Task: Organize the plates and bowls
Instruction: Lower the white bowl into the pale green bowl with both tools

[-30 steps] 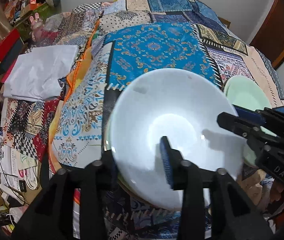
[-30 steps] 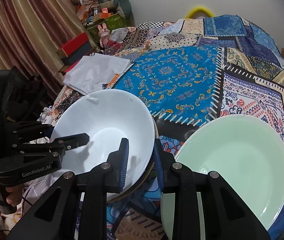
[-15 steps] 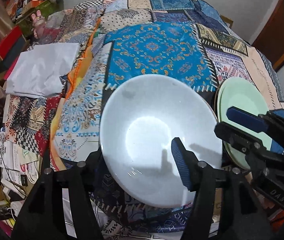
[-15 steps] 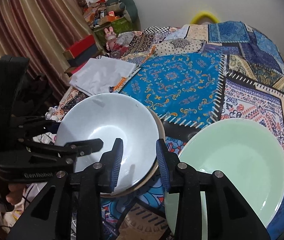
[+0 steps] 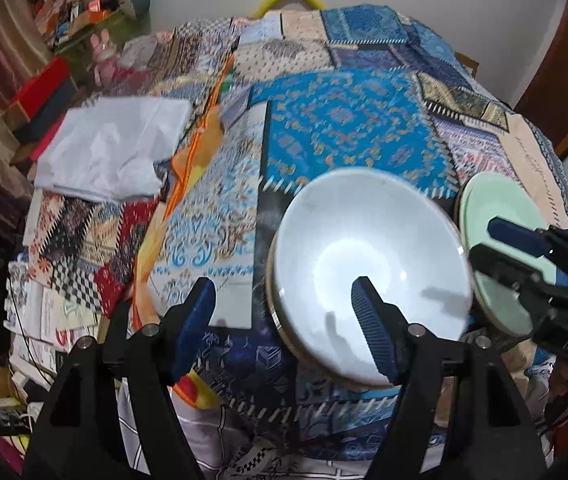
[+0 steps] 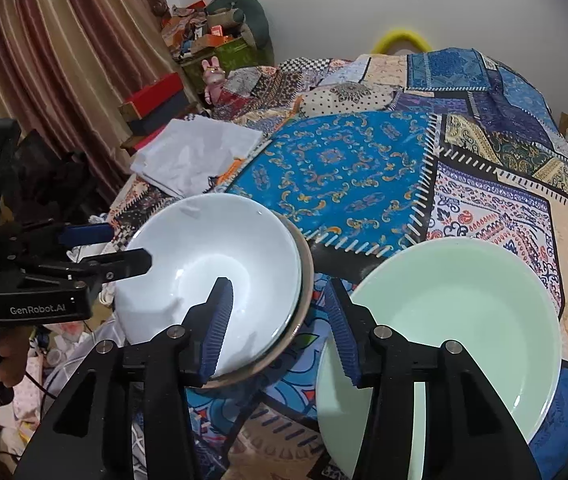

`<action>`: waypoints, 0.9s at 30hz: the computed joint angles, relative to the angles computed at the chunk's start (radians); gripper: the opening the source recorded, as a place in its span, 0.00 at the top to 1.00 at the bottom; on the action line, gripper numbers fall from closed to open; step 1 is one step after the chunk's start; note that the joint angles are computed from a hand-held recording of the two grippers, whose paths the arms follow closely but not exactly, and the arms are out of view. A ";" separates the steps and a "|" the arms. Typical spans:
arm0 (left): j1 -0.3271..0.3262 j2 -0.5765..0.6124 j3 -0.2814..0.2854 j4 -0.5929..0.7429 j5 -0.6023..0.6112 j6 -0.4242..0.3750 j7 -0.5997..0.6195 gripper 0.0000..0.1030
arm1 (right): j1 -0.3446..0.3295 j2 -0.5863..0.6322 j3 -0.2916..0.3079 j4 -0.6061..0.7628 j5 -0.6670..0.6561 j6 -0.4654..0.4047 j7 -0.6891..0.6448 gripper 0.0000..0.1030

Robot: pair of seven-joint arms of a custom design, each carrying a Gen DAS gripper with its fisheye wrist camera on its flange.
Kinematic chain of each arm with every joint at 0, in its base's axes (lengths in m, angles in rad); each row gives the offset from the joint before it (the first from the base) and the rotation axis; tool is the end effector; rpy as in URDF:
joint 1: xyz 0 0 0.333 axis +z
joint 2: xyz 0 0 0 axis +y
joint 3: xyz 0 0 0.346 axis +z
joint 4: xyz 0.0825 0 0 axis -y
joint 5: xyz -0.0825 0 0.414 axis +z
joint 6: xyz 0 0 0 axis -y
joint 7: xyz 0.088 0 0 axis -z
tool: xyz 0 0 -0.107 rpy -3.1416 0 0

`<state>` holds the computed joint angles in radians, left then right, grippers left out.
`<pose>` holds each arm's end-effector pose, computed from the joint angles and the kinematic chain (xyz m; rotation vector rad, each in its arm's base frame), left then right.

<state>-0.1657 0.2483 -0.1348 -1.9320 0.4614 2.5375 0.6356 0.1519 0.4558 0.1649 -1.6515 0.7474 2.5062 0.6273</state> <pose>0.6407 -0.1984 0.4099 -2.2306 1.6268 -0.4241 0.7153 0.2108 0.4040 -2.1969 1.0208 -0.0599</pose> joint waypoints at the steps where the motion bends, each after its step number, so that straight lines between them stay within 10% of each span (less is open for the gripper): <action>1: 0.010 0.002 -0.005 -0.009 -0.025 0.008 0.017 0.32 | 0.004 0.007 -0.004 0.006 -0.009 -0.003 0.010 0.57; 27: 0.075 0.073 -0.060 -0.056 -0.346 0.203 0.279 0.56 | 0.025 0.097 -0.008 0.096 -0.116 -0.107 0.128 0.58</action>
<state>-0.0908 0.3216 -0.1947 -1.9880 0.1157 2.7402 0.9150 0.1772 0.5526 0.1570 -1.5559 0.6311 2.3992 0.7548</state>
